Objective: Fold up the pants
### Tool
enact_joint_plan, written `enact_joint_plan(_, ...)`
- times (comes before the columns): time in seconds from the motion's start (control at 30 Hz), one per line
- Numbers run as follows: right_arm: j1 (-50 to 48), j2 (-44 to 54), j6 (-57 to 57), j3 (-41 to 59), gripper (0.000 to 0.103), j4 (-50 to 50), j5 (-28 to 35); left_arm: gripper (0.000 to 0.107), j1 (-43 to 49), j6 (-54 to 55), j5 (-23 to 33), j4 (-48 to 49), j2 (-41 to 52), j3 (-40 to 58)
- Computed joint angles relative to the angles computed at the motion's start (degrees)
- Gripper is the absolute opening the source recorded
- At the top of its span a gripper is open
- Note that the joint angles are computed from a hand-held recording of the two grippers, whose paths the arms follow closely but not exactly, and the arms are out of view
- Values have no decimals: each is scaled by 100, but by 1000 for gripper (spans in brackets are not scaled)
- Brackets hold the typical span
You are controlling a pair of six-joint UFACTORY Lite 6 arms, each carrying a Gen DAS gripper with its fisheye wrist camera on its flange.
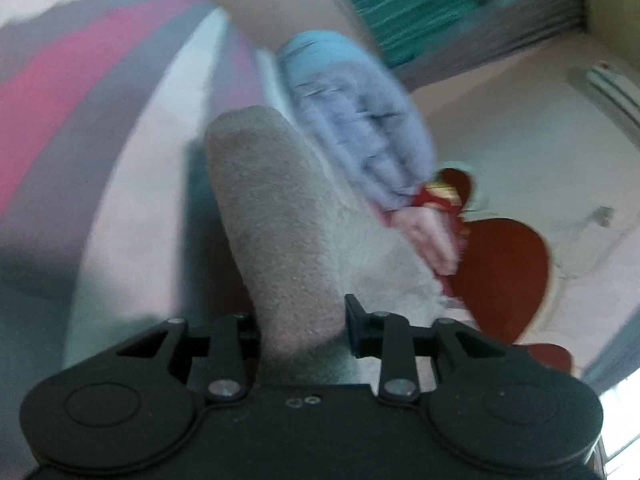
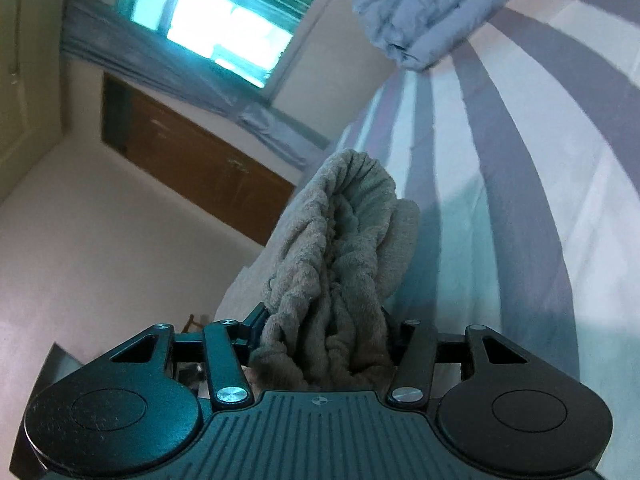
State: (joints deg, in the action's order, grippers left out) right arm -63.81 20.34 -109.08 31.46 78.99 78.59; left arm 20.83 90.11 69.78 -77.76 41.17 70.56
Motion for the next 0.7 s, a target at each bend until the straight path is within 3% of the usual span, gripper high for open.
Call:
enact_joint_plan(0.03,180,285,-78,190,52,203,-163,42,-59,79,-190,-77,250,93)
enact_joint_plan(0.13,534,1122,-579,575,63,757,-784,45,98,1057,210,-560,662,-95)
enact_joint_plan(0.3,-81,1778,-432,1020,66,127,-210,55,925,1628,454,-419,241,-830)
enact_joint_plan(0.47,-2003,2536,133,1719,70,-1316,434,68,2485,2657,305,431,-866,-2171)
enact_joint_plan(0.6,-3717,2289,-19,1676,75,-2689,440,97,3999,3570,128,1161,-2118,-3421)
enact_joint_plan(0.7,-5150,1870,-715,1320,75,-3866,50,97,5079,4070,-3,1664,-2936,-4131)
